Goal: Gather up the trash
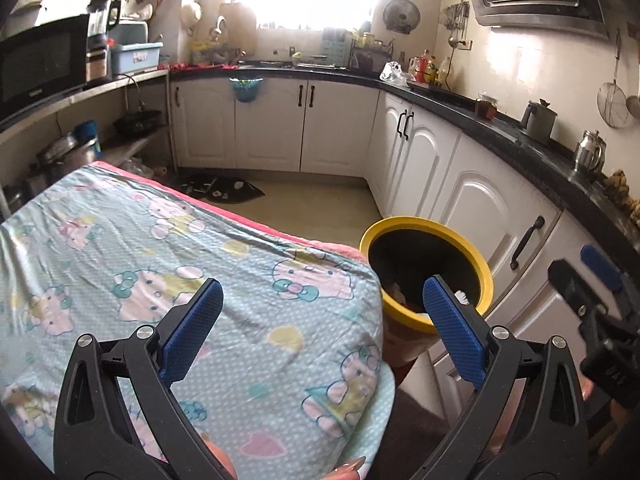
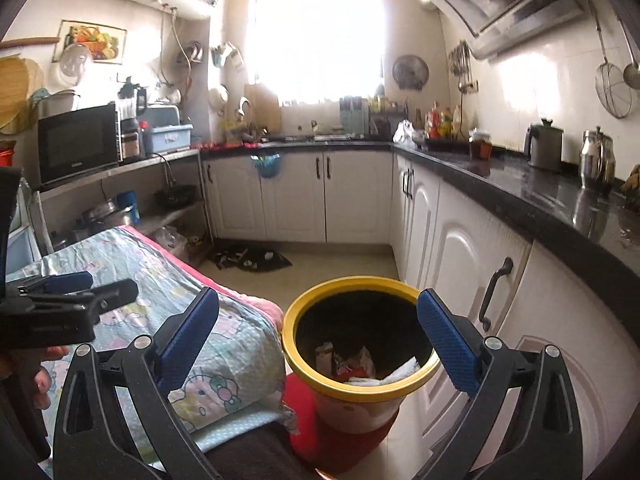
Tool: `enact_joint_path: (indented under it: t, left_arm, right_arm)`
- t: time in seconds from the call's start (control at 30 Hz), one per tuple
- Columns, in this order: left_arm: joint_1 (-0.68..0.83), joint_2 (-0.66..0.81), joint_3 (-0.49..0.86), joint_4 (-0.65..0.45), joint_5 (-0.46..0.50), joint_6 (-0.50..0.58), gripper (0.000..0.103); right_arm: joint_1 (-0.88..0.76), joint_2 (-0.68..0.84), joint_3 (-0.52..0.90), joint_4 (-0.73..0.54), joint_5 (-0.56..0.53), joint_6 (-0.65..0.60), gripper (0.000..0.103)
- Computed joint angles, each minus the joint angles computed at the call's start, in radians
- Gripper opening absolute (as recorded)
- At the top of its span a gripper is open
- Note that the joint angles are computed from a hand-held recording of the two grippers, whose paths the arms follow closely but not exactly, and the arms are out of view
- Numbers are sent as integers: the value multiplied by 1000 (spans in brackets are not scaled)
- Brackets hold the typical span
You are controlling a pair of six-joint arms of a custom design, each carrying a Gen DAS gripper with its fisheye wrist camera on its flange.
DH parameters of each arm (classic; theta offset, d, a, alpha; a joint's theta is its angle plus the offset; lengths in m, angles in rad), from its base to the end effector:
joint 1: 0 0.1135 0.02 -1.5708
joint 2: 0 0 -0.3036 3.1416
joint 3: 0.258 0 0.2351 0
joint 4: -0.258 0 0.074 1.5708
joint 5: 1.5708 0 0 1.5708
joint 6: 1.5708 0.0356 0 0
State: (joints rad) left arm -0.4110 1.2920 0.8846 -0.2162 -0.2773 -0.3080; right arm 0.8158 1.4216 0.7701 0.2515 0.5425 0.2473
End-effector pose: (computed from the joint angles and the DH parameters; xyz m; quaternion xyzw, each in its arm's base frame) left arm 0.2393 -0.0937 0.3072 -0.0176 0.8835 -0.0438 0.4661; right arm 0.2109 0.1973 0.2829 -0.0831 0.8123 0.0773 0.5721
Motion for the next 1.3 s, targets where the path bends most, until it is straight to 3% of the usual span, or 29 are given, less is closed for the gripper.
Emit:
enact_joint_path:
  t: [0.4,0.6,0.8,1.3]
  left_arm:
    - [-150,-130,-159,95,-198,-13,92]
    - [-212,-165,-210,127,-254,-35,92]
    - [-241,-197,-273,221,-297,-31,92]
    - [-250,-200,-317,271,-297,-40,92]
  right_arm:
    - [149,-72,-184,210,157,-38,97]
    - [222,-63,-261,354,275,-80,97]
    - [248,-30,-325,515,325,-114,97]
    - [226,-19,-309,467,299,-58,97]
